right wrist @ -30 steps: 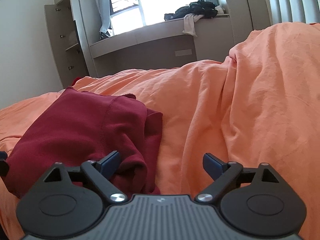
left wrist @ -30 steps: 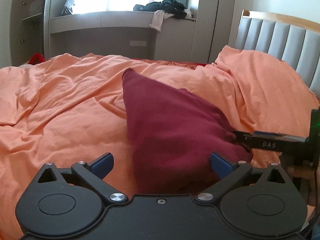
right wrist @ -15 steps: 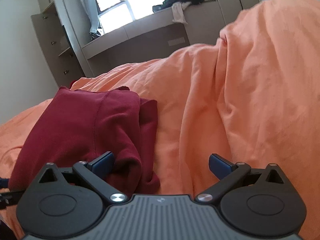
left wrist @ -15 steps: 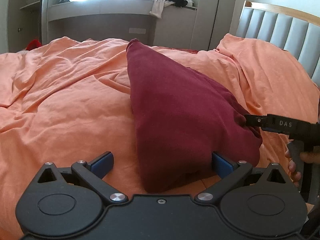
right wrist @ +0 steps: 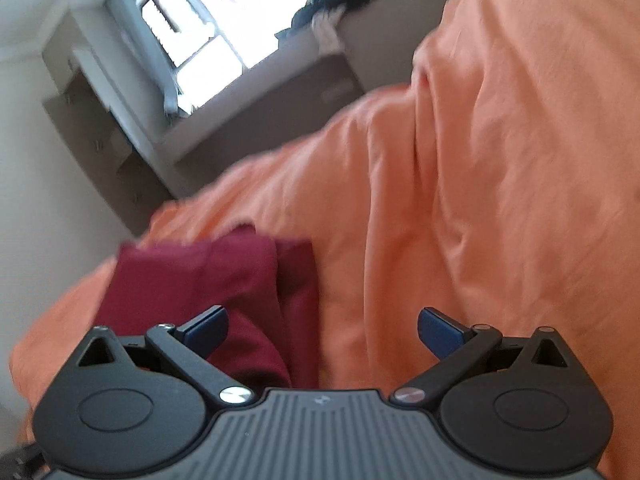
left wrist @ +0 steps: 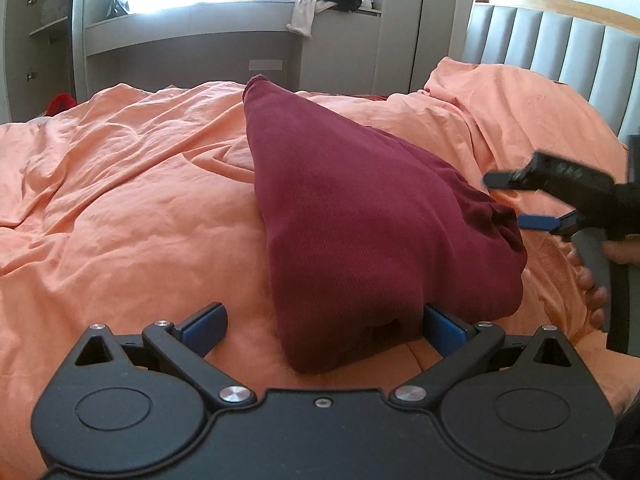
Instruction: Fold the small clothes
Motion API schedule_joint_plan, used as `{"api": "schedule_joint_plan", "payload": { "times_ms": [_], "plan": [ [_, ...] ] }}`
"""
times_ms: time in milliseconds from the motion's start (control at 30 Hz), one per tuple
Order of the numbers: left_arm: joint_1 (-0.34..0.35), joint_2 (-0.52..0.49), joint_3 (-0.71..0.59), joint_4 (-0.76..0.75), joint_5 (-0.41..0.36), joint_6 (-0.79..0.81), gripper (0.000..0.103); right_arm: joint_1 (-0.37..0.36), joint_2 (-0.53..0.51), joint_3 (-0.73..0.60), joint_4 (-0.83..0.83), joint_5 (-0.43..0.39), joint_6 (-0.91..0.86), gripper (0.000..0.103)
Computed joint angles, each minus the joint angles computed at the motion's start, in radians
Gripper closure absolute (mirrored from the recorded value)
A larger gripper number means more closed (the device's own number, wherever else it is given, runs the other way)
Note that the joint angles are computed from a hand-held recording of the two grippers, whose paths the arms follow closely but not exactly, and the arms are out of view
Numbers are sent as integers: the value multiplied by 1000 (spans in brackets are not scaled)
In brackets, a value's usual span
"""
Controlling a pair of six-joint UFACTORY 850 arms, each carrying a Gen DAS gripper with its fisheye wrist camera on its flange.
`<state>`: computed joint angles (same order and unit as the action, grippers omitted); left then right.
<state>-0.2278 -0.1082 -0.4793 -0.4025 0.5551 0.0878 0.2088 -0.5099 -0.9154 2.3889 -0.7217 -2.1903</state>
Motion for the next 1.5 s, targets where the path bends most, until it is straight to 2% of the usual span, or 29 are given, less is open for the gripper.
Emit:
{"api": "schedule_joint_plan", "payload": {
  "times_ms": [67,167,233,400,533,633,700,800,967,1033,1167,1267,1333,1400,1500],
  "plan": [
    [3,1,0,10,-6,-7,0,27,13,-1,32,103,-116,0],
    [7,1,-1,16,-10,-4,0,59,42,34,173,143,-375,0],
    [5,0,0,9,-7,7,0,57,49,44,162,146,-371,0],
    [17,15,6,53,-18,-31,0,24,50,36,1,142,-211,0],
    [40,54,50,175,49,-146,1,0,66,44,-13,93,-217,0],
    [48,74,69,205,88,-157,1,-10,70,48,-3,51,-221,0],
    [61,85,69,236,94,-182,1,-9,66,44,-4,32,-206,0],
    [93,92,61,306,89,-266,1,-15,51,39,-22,-41,-157,0],
    [151,45,-2,400,58,-370,1,-24,-9,-4,-89,-163,-38,0],
    [183,9,-37,485,46,-439,1,-24,-37,-33,-127,-194,6,0],
    [243,-52,-80,697,81,-602,1,-21,-89,-87,-172,-233,66,0],
    [279,-97,-102,805,130,-669,0,-22,-120,-120,-189,-248,88,0],
    [296,-128,-102,833,189,-671,0,-22,-137,-135,-181,-249,89,0],
    [304,-150,-85,817,263,-650,0,-20,-151,-145,-153,-239,94,0],
    [288,-159,-65,752,315,-579,0,-23,-177,-167,-162,-237,150,0]
  ]
}}
